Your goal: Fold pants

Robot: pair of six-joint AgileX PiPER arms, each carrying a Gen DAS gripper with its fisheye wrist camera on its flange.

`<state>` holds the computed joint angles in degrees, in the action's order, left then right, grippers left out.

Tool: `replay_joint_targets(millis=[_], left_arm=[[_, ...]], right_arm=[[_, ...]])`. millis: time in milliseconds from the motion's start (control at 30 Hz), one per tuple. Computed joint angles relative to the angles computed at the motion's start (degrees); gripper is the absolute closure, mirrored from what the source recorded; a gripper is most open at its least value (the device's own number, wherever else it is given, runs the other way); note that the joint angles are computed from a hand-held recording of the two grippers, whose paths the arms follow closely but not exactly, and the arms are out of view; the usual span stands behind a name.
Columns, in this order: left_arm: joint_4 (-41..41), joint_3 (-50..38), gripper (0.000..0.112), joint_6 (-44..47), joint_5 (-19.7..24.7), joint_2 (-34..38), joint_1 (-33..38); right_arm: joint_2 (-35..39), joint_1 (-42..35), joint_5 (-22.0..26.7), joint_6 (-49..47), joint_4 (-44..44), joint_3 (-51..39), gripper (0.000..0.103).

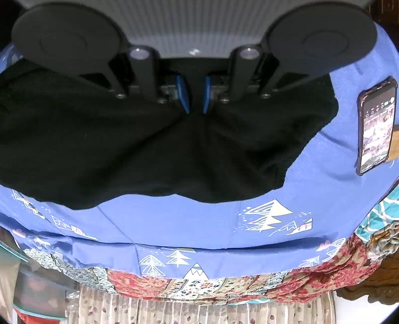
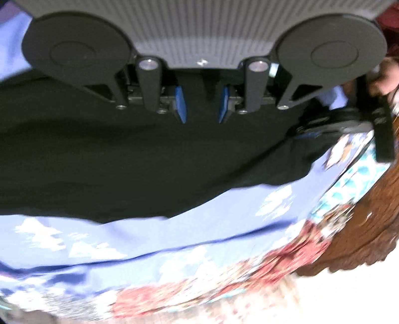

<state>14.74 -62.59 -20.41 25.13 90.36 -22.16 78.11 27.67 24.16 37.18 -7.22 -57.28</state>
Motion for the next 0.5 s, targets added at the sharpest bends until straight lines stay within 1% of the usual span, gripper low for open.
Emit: replay_joint_targets(millis=[67, 133, 200, 267, 367, 433, 500], left_arm=[[1.9, -0.5, 0.093, -1.8, 0.7, -0.9, -1.3], [4.4, 0.0, 0.091, -3.5, 0.0, -2.6, -3.2], [4.5, -0.1, 0.089, -3.1, -0.3, -3.7, -5.1], [1.5, -0.8, 0.089, -0.3, -0.3, -4.0, -6.3], [-6.9, -2.6, 0.087, 6.7, 1.1, -2.7, -7.1], [-10.2, -3.6, 0.087, 9.4, 2.4, -1.2, -7.3], [-10.5, -5.0, 0.087, 9.0, 5.0, 1.2, -7.8]], right_arm=[[-2.0, -1.1, 0.7, 5.2, -4.6, 1.6, 0.071], [-3.7, -2.9, 0.8, 8.5, -7.0, 3.4, 0.071], [-4.7, -4.0, 1.4, 12.1, -9.9, 4.3, 0.071], [-5.3, -5.1, 1.5, 14.9, -11.9, 4.9, 0.07], [-5.4, -6.2, 1.6, 16.4, -12.9, 5.2, 0.07], [-5.2, -6.9, 2.3, 15.0, -11.7, 5.5, 0.07], [-3.9, -7.7, 4.4, 12.3, -9.3, 5.3, 0.07]])
